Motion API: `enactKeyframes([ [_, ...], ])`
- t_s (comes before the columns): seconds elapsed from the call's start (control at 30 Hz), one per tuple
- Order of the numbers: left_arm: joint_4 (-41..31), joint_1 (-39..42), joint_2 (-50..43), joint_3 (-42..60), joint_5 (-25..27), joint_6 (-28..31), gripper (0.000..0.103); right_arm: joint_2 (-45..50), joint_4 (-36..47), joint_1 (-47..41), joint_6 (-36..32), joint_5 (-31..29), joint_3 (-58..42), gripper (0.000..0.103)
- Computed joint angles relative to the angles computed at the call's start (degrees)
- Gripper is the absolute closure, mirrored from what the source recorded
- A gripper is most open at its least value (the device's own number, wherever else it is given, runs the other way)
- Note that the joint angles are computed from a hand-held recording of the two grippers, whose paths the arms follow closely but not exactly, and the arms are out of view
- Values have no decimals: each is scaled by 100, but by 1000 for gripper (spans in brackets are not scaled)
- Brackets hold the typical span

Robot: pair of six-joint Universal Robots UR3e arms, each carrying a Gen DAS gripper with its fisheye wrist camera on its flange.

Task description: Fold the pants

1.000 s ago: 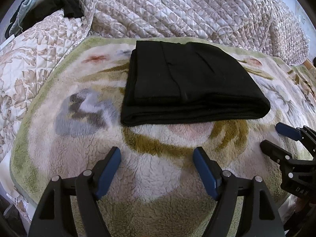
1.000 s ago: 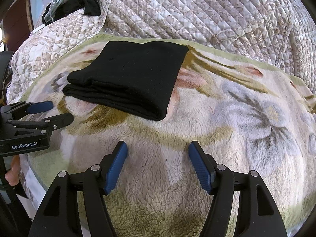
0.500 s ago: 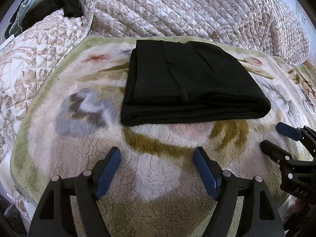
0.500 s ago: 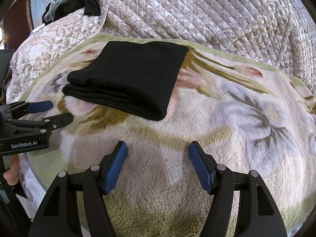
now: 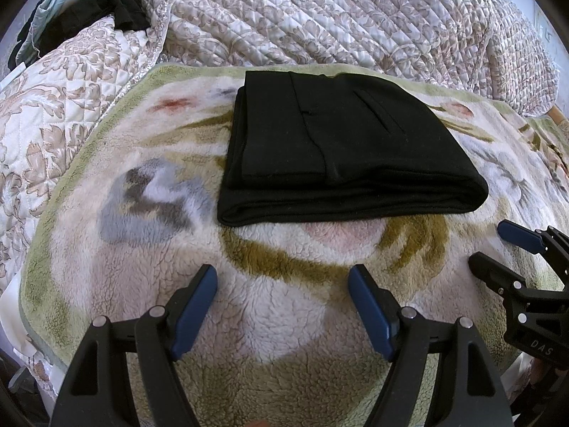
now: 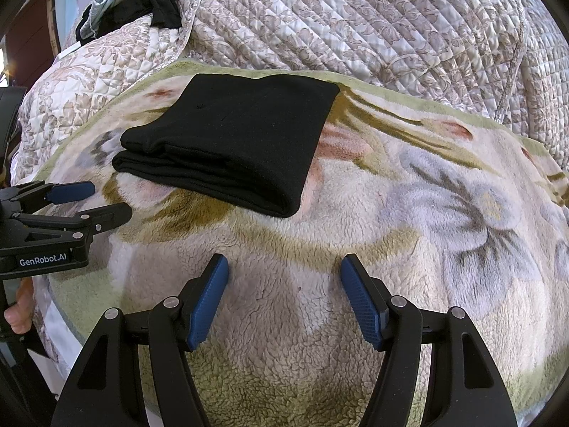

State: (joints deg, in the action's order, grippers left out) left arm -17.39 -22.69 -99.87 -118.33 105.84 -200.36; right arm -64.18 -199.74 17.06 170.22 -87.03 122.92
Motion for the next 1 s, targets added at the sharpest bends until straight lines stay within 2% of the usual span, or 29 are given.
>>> enactKeyframes([
  [1.0,-58,22,-7,53,-20,18,24,9,-19,3,5,-13,1,37],
])
